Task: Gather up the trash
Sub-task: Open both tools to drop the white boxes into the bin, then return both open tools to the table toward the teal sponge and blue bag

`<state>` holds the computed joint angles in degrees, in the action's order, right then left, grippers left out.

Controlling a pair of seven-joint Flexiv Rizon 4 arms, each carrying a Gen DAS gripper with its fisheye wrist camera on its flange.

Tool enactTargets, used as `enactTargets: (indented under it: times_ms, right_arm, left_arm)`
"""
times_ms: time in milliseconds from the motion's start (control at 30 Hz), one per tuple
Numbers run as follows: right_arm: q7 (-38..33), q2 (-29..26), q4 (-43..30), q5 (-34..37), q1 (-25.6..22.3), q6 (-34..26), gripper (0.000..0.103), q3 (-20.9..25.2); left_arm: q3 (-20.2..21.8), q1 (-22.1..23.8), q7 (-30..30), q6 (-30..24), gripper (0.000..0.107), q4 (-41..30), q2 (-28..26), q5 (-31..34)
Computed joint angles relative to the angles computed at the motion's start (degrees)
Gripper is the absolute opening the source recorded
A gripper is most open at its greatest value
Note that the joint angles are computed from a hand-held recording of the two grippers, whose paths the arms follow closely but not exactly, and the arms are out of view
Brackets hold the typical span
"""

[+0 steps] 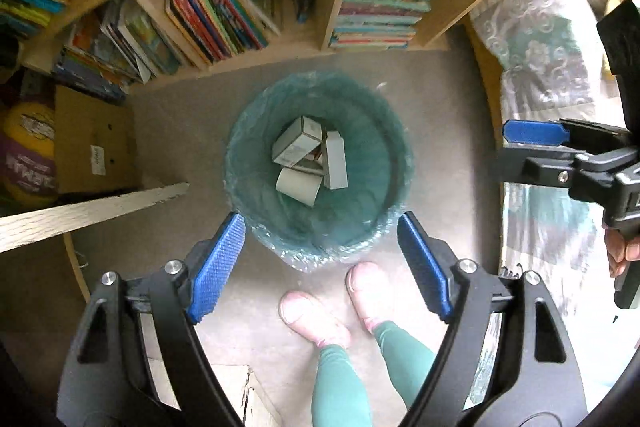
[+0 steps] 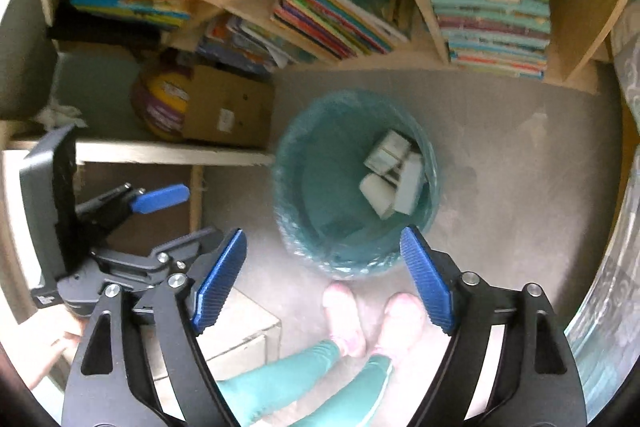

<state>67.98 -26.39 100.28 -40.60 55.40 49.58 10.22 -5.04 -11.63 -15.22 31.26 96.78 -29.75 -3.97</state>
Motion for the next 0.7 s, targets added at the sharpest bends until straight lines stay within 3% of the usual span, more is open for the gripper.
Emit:
enactTargets:
  times_ms: [133,233,333,567,700]
  right_arm:
    - [-3.2,2.8,-4.1,-0.1,0.9,-7.3,0.087,0.9]
    - [-9.3,4.0,-9.2,1.1,1.1,-14.0,0.089,2.2]
    - [-16.1,4.6,-13.9,1.5,1.1,-16.9,0.089,2.8]
    - [-38.1,3.4,-25.8,4.3,0.3,-21.7,0.089,2.6]
    - [-53.6,-1.8,-38.4,7.4,0.1,-24.2,0.09,1.3]
  left_arm:
    - [-1.1,1.5,3.5,-1.0,0.08,2.9,6.3,-3.6]
    - [-1.0,2.3,4.7,-5.4,0.086,2.9,10.5,-6.4]
    - [-0.5,3.6,6.0,-11.2,0.093,1.4,14.2,-10.0]
    - [1.2,6.5,9.2,-20.4,0.096,-4.5,18.1,-15.2]
    - [2.1,9.1,7.3,-26.3,0.096,-11.3,16.4,-17.3]
